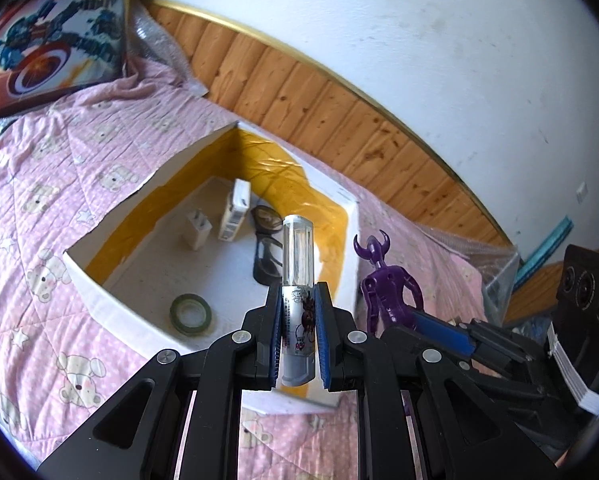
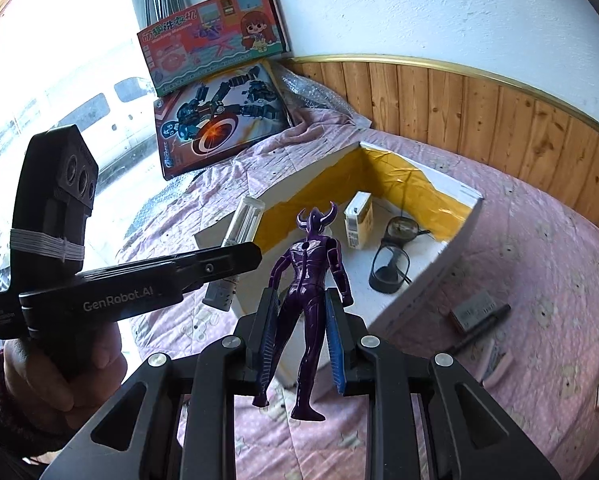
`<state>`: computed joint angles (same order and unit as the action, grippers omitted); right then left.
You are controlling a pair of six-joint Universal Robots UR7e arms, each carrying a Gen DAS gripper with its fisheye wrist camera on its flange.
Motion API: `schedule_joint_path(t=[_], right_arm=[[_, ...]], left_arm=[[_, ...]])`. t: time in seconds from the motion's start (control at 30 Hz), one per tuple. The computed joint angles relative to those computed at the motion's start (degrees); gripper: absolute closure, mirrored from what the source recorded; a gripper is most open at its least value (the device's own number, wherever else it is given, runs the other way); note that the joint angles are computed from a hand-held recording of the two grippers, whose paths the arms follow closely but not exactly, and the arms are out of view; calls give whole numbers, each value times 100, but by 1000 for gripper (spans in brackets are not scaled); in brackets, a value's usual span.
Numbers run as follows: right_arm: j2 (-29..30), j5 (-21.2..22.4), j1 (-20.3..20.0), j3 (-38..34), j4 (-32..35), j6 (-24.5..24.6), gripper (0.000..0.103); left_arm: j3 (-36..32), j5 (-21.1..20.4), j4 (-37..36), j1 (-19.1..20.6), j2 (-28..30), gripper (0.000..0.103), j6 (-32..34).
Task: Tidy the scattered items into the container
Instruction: 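Lift and carry the figure over the box with the right tool while the left tool carries the tube, then open the right tool to drop the figure while the left tool releases the tube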
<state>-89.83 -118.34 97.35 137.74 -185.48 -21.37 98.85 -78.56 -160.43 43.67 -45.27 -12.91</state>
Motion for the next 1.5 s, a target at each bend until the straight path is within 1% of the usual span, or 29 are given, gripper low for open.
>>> schedule_joint_path(t=[0.3, 0.6, 0.87, 1.1, 1.27, 1.5], right_arm=[[374, 62, -229, -555, 384, -159, 78], [692, 13, -494, -1036, 853, -310, 78], [974, -217, -606, -1439, 1529, -463, 78], [1130, -350, -712, -1742, 2250, -468, 78], [1208, -283, -828, -1948, 2776, -328, 78], [1326, -356, -909, -2161, 3179, -246, 78]], left_arm=[[-785, -124, 721, 226, 448, 88, -552], [-1630, -246, 1651, 414, 966, 88, -1227], [-2345, -191, 2551, 567, 1409, 88, -1694], [-2839, -135, 3181, 625, 1730, 88, -1827], [-3095, -56, 3478, 659, 1912, 88, -1940], [-3370, 36, 3812, 709, 2085, 87, -2016]])
